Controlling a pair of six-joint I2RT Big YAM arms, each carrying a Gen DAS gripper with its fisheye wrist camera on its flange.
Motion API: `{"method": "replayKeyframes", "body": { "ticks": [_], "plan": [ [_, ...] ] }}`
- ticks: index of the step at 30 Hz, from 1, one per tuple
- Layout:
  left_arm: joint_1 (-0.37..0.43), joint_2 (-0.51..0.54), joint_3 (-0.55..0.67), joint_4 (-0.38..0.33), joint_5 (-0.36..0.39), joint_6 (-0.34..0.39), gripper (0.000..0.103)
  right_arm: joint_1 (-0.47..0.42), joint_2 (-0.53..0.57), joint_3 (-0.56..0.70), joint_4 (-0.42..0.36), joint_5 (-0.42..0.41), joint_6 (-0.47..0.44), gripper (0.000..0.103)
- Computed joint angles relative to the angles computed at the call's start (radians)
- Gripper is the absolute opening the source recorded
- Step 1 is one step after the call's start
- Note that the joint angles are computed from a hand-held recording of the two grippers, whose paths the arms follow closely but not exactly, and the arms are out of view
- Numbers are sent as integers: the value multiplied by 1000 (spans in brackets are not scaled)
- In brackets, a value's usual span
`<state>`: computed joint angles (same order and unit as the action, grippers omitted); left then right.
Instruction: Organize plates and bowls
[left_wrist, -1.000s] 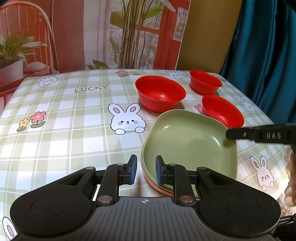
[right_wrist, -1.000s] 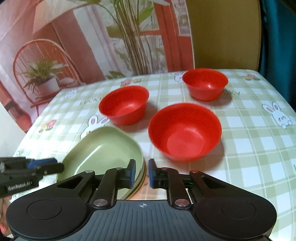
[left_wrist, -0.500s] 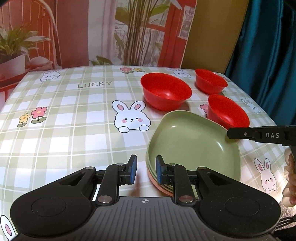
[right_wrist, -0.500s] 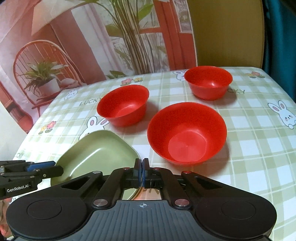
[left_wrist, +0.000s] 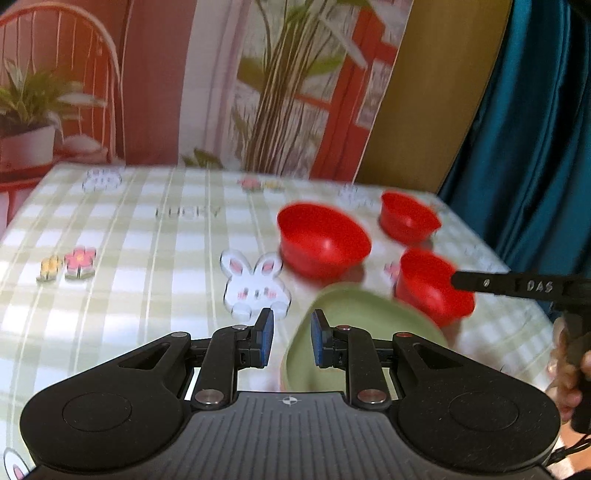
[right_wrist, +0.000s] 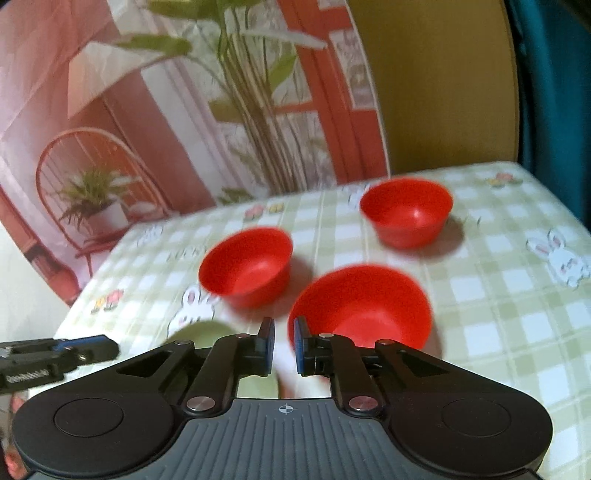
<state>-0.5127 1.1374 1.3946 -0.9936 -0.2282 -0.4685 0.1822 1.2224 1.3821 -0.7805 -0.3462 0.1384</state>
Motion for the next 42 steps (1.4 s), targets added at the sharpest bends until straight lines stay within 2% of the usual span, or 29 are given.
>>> {"method": "replayKeyframes", "body": {
  "ticks": [5, 7, 11, 18, 26, 35, 37, 42],
  "plan": [
    [22, 27, 47, 65, 6, 12, 23, -20, 38, 48, 20, -17, -20, 13],
    [32, 52, 70, 76, 11, 18, 23, -20, 55, 63, 31, -25, -31, 17],
    [51, 118, 119, 68, 7, 24, 23, -10, 109, 110, 34, -37, -34, 17],
    [98, 237, 192, 33, 59, 47, 23, 19, 232, 224, -27, -45, -46, 17],
    [152, 325, 232, 6, 113, 8, 23, 38, 352, 334, -100, -54, -31, 17],
    [170, 361, 235, 11, 153, -31, 22, 43, 399, 368, -132, -69, 1, 16],
    [168, 354, 225, 28, 155, -29, 17, 44, 398, 365, -132, -69, 11, 14],
    [158, 346, 241, 22, 133, -39, 16, 37, 370, 346, -103, -92, 45, 14]
  ]
}}
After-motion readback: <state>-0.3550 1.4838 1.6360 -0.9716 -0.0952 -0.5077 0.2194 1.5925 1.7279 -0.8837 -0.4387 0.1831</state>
